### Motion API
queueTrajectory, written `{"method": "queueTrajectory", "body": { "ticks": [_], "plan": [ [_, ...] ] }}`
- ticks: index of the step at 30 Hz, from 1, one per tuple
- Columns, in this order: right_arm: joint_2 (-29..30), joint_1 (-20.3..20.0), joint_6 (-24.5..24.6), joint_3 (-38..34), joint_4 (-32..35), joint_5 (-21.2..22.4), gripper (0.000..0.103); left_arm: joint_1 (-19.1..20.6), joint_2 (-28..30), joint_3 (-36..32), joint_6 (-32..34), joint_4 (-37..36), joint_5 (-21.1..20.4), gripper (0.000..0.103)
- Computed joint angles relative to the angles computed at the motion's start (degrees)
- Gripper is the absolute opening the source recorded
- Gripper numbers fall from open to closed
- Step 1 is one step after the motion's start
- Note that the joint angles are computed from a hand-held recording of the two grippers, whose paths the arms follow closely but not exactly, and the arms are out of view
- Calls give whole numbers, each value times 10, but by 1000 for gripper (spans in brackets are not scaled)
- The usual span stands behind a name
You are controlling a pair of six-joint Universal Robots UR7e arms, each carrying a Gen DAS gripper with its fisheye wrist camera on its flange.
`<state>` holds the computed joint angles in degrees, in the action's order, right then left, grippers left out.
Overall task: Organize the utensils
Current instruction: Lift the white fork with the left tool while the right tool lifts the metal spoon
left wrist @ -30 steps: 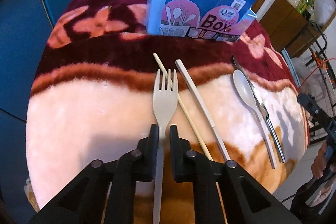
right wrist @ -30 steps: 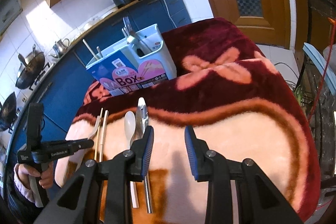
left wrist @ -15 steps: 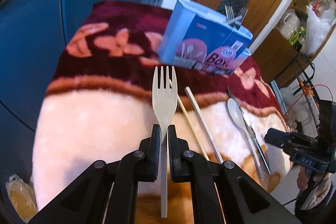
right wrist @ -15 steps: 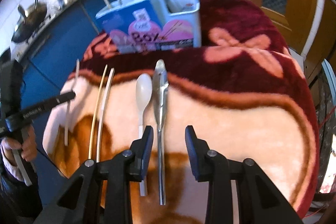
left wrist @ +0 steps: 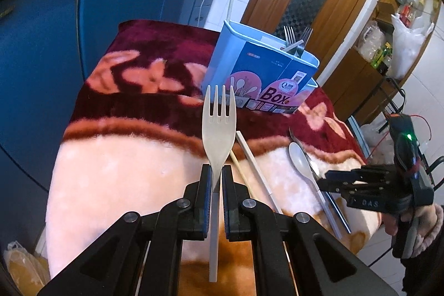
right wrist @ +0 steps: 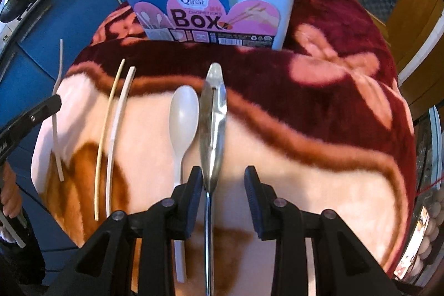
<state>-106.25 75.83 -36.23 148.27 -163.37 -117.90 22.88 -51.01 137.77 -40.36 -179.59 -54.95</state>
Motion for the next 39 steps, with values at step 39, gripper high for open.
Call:
{"method": "queueTrajectory", "body": {
  "ticks": [39],
  "plan": [
    [-220, -175, -112, 73, -43, 357, 21, -35, 55, -95, 142, -148, 138, 7]
  ]
}}
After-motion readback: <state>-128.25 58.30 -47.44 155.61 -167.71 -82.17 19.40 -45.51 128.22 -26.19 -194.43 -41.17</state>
